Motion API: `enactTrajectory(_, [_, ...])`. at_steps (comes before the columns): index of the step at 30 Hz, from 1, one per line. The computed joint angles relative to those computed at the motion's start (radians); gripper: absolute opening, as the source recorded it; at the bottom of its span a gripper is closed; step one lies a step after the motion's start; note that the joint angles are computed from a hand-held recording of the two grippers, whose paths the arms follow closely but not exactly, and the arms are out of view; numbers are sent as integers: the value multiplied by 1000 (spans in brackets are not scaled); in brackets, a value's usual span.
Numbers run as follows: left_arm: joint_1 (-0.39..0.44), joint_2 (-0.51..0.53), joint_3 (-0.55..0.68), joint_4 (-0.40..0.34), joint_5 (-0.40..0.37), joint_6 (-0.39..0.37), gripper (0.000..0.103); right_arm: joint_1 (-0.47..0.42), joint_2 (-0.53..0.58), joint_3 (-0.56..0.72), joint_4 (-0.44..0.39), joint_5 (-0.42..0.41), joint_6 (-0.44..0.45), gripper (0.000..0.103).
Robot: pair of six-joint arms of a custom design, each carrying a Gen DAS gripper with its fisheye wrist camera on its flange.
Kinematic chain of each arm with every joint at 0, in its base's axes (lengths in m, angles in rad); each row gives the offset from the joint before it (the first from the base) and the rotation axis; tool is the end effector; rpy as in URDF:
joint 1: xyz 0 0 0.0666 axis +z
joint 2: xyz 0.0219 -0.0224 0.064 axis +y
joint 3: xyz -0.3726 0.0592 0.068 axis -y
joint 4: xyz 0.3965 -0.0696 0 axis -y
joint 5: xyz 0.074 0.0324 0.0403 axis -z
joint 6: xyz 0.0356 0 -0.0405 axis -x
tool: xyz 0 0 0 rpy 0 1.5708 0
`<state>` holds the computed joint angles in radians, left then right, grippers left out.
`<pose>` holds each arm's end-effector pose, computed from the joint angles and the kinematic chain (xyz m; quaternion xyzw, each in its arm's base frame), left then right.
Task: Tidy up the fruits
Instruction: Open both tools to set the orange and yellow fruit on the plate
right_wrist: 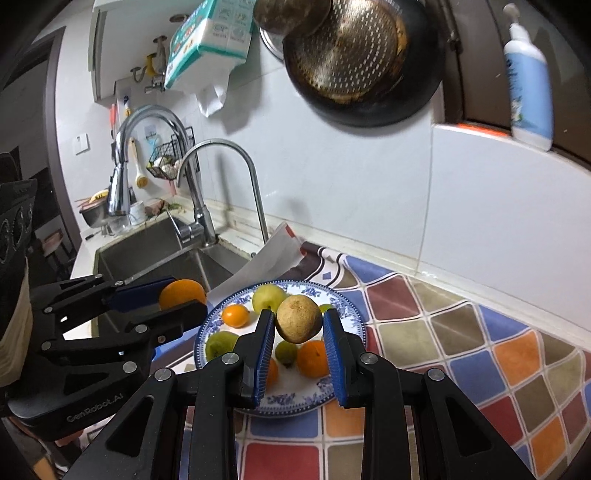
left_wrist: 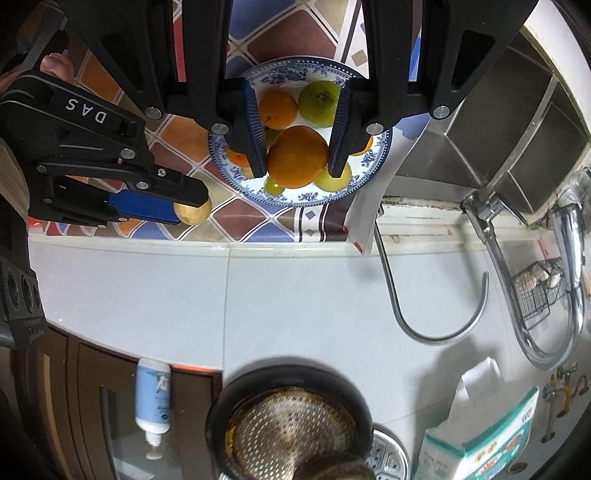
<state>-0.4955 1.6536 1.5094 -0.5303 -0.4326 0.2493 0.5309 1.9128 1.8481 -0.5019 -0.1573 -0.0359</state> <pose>0.5310 -0.2705 0.3728 0.0158 0.8850 0.0262 0.4646 0.5998 0.3582 0.3744 -0.2507 0.8380 0.2003 0.4414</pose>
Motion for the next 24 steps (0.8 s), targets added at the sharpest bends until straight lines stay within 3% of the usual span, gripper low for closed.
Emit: enactTrajectory(24, [74,139,89,-40,105,-3,34,0,275,344,-189,-38,22,28])
